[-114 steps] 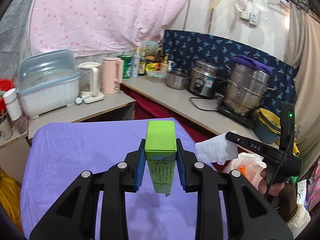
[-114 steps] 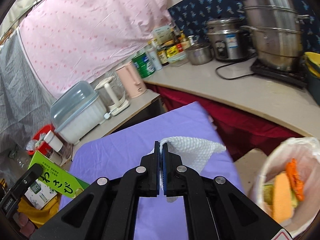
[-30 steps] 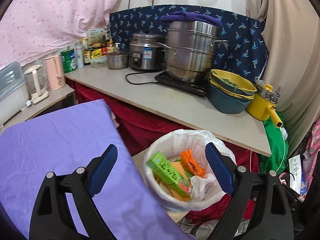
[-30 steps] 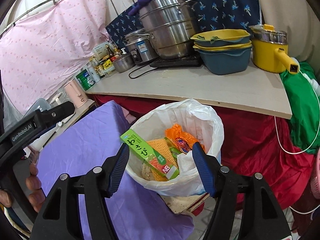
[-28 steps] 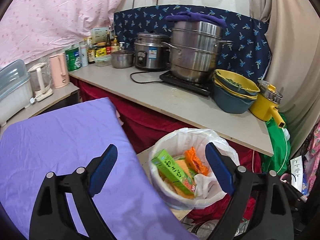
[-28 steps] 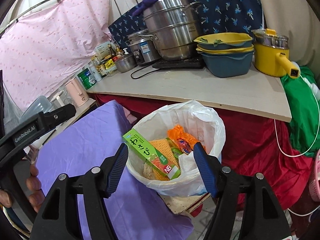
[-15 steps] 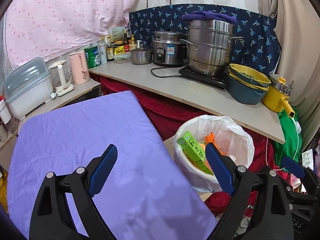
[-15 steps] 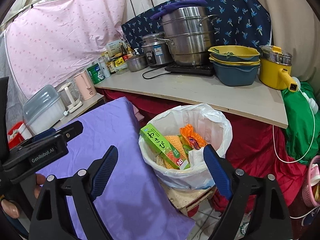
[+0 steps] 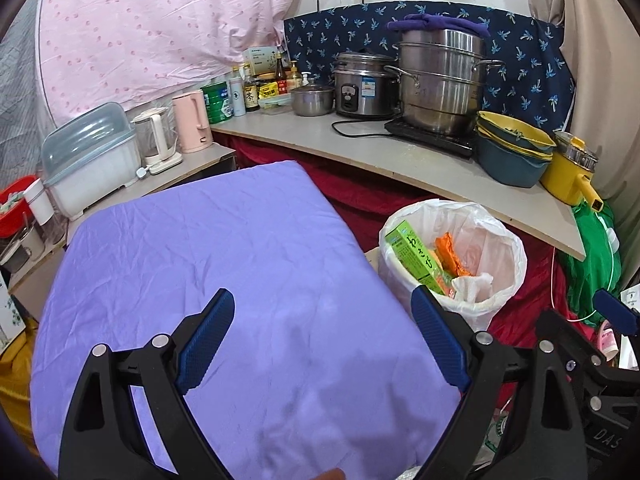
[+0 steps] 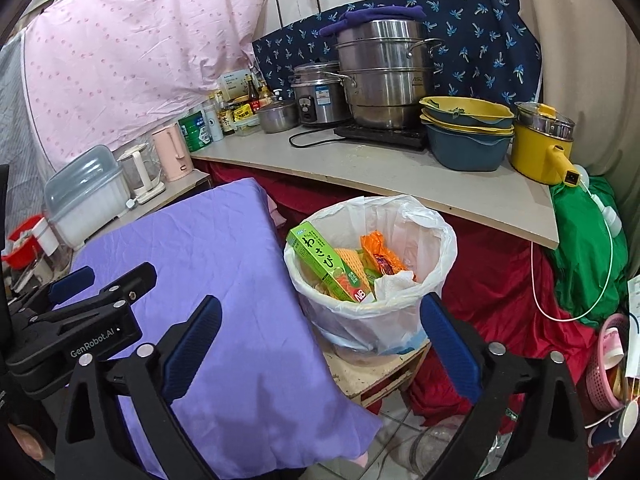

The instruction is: Collect trash

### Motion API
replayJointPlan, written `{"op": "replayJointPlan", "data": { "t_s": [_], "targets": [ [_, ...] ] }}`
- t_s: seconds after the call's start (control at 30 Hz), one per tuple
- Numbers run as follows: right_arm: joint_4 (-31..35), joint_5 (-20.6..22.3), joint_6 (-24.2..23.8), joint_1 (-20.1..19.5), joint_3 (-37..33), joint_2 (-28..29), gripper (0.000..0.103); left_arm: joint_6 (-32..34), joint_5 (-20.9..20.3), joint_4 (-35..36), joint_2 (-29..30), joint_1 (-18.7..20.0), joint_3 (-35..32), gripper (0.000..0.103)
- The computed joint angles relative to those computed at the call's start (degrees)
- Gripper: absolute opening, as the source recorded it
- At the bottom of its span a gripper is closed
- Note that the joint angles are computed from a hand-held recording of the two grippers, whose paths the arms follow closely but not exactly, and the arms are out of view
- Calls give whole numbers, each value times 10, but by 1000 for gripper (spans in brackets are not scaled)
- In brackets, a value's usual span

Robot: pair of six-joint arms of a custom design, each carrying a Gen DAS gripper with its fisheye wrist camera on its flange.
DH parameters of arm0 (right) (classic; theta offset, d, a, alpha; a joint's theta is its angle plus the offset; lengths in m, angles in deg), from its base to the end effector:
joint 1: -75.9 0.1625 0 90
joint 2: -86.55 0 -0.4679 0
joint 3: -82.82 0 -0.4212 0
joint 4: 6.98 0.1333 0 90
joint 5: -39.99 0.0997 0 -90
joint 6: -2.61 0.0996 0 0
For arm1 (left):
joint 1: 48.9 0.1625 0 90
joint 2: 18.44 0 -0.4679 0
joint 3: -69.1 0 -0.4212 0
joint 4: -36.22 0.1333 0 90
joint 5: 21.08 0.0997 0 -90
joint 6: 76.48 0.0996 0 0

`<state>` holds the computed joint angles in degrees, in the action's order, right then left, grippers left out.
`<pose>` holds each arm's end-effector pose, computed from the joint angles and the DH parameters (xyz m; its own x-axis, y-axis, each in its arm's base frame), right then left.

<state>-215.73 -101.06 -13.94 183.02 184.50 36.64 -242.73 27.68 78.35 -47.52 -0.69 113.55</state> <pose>0.2472 -0.6130 0.2569 -0.7451 0.3719 0.5537 -0.3415 0.5004 -0.7956 -0.3656 -0.7076 0.1615 -0.6403 0.3797 -0.6678 0.7353 0.5545 -0.3898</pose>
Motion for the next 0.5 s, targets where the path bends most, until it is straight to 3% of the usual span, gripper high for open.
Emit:
{"op": "replayJointPlan", "data": {
  "t_s": [0.5],
  "targets": [
    [-14, -23, 7, 8, 30, 15, 96, -12, -28, -60, -56, -1, 121, 91]
  ]
}}
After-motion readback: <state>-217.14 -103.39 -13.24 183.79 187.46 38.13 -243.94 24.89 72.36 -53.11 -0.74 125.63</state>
